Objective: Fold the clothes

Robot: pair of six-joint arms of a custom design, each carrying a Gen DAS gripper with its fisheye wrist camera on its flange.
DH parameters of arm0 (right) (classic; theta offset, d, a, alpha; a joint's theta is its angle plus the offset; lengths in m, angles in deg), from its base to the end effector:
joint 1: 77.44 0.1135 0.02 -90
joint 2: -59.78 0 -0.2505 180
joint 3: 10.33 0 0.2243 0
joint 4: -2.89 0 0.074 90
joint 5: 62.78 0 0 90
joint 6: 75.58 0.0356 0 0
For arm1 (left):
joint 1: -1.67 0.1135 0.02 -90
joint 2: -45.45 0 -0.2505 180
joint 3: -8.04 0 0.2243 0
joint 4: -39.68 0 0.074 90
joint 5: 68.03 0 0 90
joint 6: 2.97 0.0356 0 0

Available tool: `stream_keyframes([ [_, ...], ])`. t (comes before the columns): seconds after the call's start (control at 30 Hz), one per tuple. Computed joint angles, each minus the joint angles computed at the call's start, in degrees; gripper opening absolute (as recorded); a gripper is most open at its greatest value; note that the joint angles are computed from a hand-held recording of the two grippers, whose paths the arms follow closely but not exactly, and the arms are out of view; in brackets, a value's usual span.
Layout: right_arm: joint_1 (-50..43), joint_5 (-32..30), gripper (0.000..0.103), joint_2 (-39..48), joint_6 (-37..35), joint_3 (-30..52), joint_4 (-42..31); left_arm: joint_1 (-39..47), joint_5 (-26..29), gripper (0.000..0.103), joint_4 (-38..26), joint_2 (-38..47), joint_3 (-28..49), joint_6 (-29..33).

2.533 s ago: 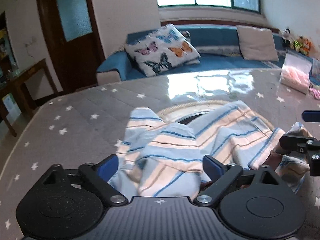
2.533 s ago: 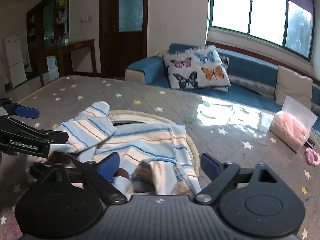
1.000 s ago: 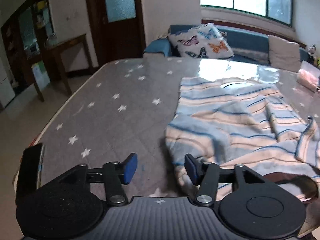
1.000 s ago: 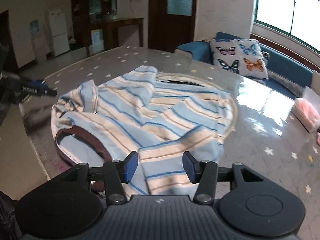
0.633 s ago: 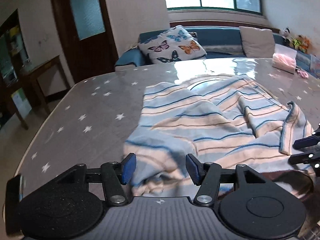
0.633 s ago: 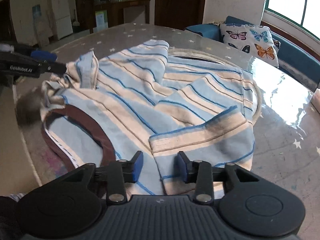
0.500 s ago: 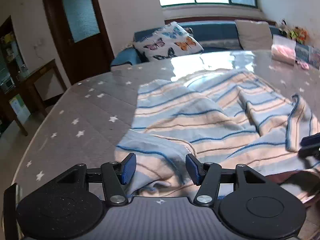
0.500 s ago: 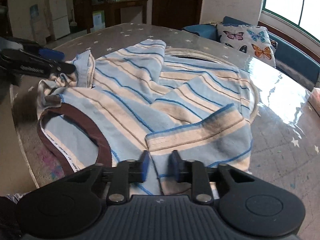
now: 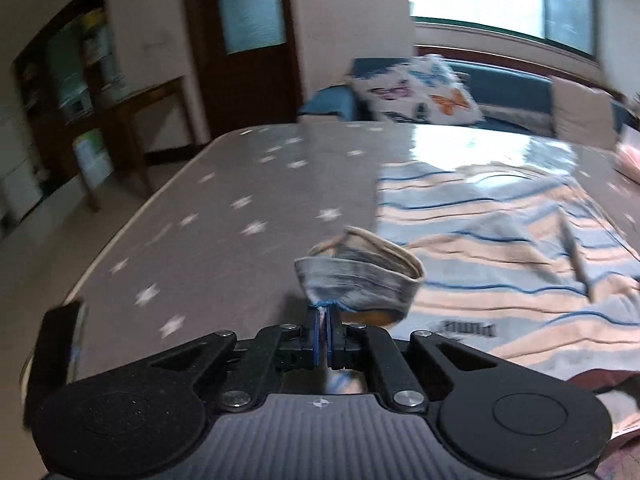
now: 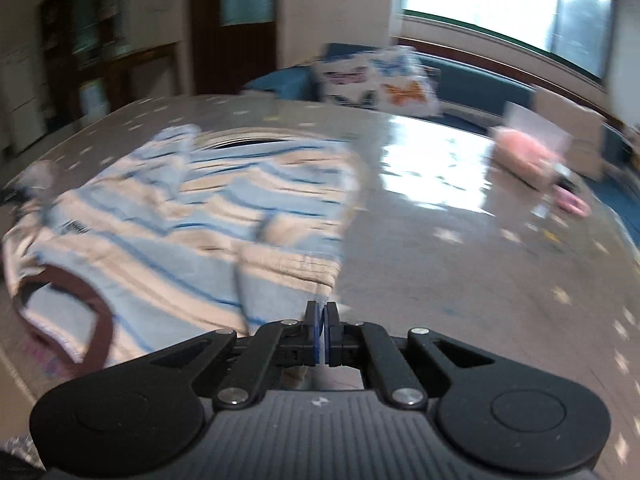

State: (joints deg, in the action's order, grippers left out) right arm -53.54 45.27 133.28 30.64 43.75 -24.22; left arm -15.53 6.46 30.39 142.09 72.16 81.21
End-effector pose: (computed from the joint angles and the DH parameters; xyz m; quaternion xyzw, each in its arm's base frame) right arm 0.2189 0.0850 0.2008 -0.0035 0.9192 -0.0114 0.3935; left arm 0.3074 -0.0852 0.1695 0.0349 0.9055 0.0400 0.4210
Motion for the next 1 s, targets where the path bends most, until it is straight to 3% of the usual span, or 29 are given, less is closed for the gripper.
stream_keyframes([
  [0.23, -3.57, 4.75, 0.002, -8.08, 7.45, -4.48, -8.27, 4.91, -3.93, 0.002, -5.07, -3.99, -4.47, -3.15],
  [0.43, -5.43, 6.66, 0.007, -9.54, 5.79, -4.38, -8.57, 5.91, -6.40, 0.006, -7.11, -5.09, -3.32, -2.73],
  [0.5, -5.15, 5.20, 0.007, -7.36, 3.72, -3.10, -5.99, 4.82, -6.78, 0.009, -6.89, -4.64, -1.82, -2.34],
  [0.53, -5.58, 3.60, 0.008, -5.69, 2.40, -2.41, -4.36, 4.37, -6.56, 0.017, -6.75, -4.22, -1.03, -2.12],
  [0.57, -5.93, 2.09, 0.011, -4.27, 1.36, -1.94, -3.01, 3.88, -6.42, 0.032, -6.86, -3.56, 0.11, -2.00],
  [0.63, -6.78, -1.84, 0.016, 0.63, -0.75, 0.04, 0.30, 2.35, -6.89, 0.045, -6.41, -1.59, 2.23, -1.32],
  [0.87, -8.83, -8.23, 0.021, 14.91, -4.52, 6.51, 6.29, -1.31, -5.88, 0.050, -7.66, 7.84, 13.63, 0.71],
  [1.0, -11.08, -8.88, 0.022, 15.71, -6.18, 7.61, 5.14, -2.00, -4.67, 0.053, -10.34, 14.18, 22.59, 0.91],
])
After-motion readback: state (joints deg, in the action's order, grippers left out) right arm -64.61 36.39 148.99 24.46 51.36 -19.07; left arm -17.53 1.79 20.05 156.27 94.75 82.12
